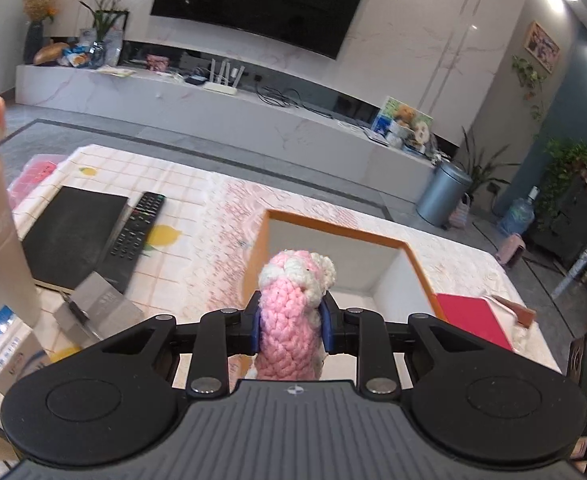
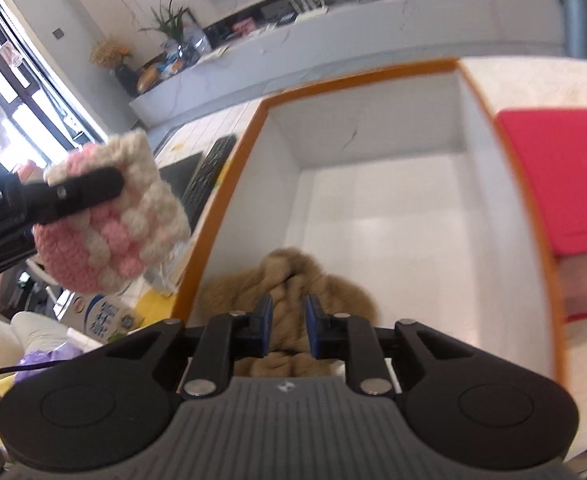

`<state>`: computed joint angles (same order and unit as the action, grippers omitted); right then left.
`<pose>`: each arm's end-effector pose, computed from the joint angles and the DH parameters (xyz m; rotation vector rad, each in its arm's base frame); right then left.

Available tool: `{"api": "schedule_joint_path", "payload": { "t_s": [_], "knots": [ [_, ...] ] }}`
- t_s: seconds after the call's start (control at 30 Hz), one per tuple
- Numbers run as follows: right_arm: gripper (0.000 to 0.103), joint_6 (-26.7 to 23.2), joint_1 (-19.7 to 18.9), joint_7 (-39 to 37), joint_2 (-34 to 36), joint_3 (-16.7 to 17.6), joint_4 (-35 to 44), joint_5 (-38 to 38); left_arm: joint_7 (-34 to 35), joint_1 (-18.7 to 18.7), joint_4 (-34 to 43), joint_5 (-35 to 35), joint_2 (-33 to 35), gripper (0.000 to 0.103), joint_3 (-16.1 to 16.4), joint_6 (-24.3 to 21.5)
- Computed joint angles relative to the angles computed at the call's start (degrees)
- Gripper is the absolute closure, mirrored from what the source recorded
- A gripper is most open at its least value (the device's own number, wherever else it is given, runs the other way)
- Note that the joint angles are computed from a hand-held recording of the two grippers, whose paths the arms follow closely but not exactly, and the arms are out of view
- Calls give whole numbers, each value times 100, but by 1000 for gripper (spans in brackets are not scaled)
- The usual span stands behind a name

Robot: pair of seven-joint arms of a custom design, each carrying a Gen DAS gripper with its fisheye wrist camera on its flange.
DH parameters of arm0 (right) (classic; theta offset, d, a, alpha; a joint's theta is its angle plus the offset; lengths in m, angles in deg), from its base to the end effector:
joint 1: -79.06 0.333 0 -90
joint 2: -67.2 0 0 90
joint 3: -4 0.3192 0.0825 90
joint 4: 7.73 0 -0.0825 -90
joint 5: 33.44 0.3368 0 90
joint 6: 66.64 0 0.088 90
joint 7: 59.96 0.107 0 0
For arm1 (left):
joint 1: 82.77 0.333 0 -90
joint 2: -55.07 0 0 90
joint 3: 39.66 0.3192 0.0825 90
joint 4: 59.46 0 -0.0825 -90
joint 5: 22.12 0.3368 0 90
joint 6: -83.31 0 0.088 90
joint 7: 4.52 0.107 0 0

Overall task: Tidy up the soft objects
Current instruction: 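Open the right tool over the white box while the left tool releases the pink plush inside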

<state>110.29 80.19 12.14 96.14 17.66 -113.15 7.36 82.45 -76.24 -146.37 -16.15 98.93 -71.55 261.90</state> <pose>0.6441 0.0912 0.3638 -1.5035 1.8425 -0.2784 0.6955 -0.2038 0.3990 -1.6529 1.9637 -1.2907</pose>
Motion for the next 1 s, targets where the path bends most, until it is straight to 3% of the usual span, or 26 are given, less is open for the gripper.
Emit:
{"api": "schedule_joint_path", "payload": {
  "t_s": [0.13, 0.2, 0.23, 0.3, 0.33, 0.43, 0.57, 0.7, 0.9, 0.97, 1.0],
  "knots": [
    [84, 350, -38, -22, -261, -62, -353, -27, 619, 678, -181, 110, 222, 73, -1067, -19],
    [83, 521, -21, 45, -362, -132, -515, -80, 839, 748, -57, 66, 360, 73, -1326, -298],
    [83, 596, 156, 177, -426, -362, -610, -208, 940, 699, 78, 7, 439, 73, -1357, -495],
    [82, 791, 840, 589, -544, -1181, -835, -599, 1110, 514, 412, -106, 638, 73, -1327, -881],
    [81, 866, 1072, 725, -578, -1469, -925, -744, 1158, 367, 651, -154, 740, 73, -1239, -1132],
    [81, 899, 931, 869, -620, -1428, -1057, -939, 1143, -21, 1392, -397, 1066, 73, -982, -1921],
    [81, 743, 1240, 1261, -527, -1933, -1023, -1320, 1258, -379, 2310, -712, 1499, 73, -805, -2834],
    [80, 839, 562, 1243, -519, -1279, -1050, -1464, 1171, -843, 2965, -799, 1709, 73, -304, -3364],
    [80, 887, 87, 1201, -529, -794, -1104, -1545, 1034, -1314, 3310, -909, 1706, 71, 434, -3812],
    [77, 919, -51, 1159, -541, -653, -1147, -1554, 847, -1511, 3643, -953, 1801, 67, 721, -4132],
    [76, 907, -92, 1151, -546, -601, -1149, -1556, 774, -1593, 3722, -967, 1814, 56, 864, -4207]
  ]
}}
